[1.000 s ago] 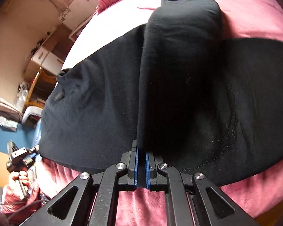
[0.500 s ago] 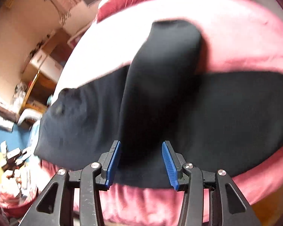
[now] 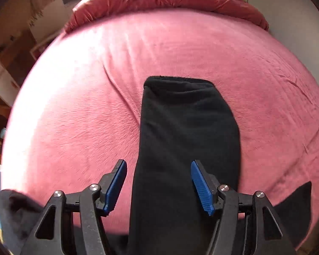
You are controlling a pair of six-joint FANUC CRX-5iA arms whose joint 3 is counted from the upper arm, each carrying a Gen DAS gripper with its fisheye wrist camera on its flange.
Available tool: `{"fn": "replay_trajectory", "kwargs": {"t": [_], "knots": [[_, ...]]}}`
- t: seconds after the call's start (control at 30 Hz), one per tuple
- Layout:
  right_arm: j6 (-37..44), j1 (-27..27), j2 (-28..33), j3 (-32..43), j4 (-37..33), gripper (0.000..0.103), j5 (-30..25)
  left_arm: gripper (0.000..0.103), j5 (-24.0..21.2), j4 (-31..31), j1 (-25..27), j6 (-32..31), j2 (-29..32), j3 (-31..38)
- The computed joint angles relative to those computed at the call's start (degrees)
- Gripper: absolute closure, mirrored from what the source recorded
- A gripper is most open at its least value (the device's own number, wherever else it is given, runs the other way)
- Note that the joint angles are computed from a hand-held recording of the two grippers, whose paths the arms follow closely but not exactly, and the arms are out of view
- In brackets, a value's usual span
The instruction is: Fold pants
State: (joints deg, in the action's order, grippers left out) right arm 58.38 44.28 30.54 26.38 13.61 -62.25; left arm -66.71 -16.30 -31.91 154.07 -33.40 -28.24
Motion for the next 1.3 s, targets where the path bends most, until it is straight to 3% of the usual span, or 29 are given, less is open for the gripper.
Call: {"fn": "replay_trajectory", "kwargs": {"t": [0.07,0.13,0.17,0.2,0.27,0.37,0.53,0.73,0.93,1.03,1.17,1.3], "knots": [[0.9,0.0,4.8,5.7,0.4,0.041,-5.7,0.074,1.0,1.1,-0.6,-2.7,2.2,1.0],[2.3,0.0,6.9,8.0,0.0,0.060,-8.4,0.074,2.3,2.8,0.0,-5.9,3.3,1.2],[2.0,0.4,6.3,6.4,1.8,0.081,-7.2,0.074,2.9,3.5,0.2,-7.3,3.8,1.3],[2.0,0.4,5.8,5.5,2.3,0.090,-6.4,0.074,3.4,4.2,0.6,-8.8,4.2,1.4],[1.8,-0.5,2.3,1.9,0.3,0.092,-2.9,0.074,4.4,5.6,1.4,-10.8,4.8,1.3],[-0.2,-2.5,-5.1,-5.8,-2.1,0.092,5.1,0.074,6.1,7.5,2.9,-13.3,5.1,0.5],[-4.4,-9.1,-21.6,-20.8,-12.7,0.092,19.7,0.074,8.6,8.0,2.1,-14.8,7.4,1.0],[-7.1,-18.8,-38.2,-38.1,-26.0,0.092,30.4,0.074,10.3,8.9,0.9,-16.8,9.5,1.5],[-6.1,-26.4,-44.7,-50.2,-34.6,0.092,30.2,0.073,9.8,10.1,-0.5,-19.7,12.9,3.5],[1.8,-31.3,-43.7,-50.9,-43.9,0.088,28.0,0.073,8.7,10.0,-1.3,-20.5,14.6,5.0],[2.1,-33.6,-44.7,-52.1,-45.4,0.073,28.6,0.073,8.5,9.9,-2.4,-21.1,16.9,6.4],[3.0,-36.8,-44.4,-50.5,-44.4,0.072,27.3,0.073,8.7,10.3,-2.6,-21.5,19.1,7.4]]}}
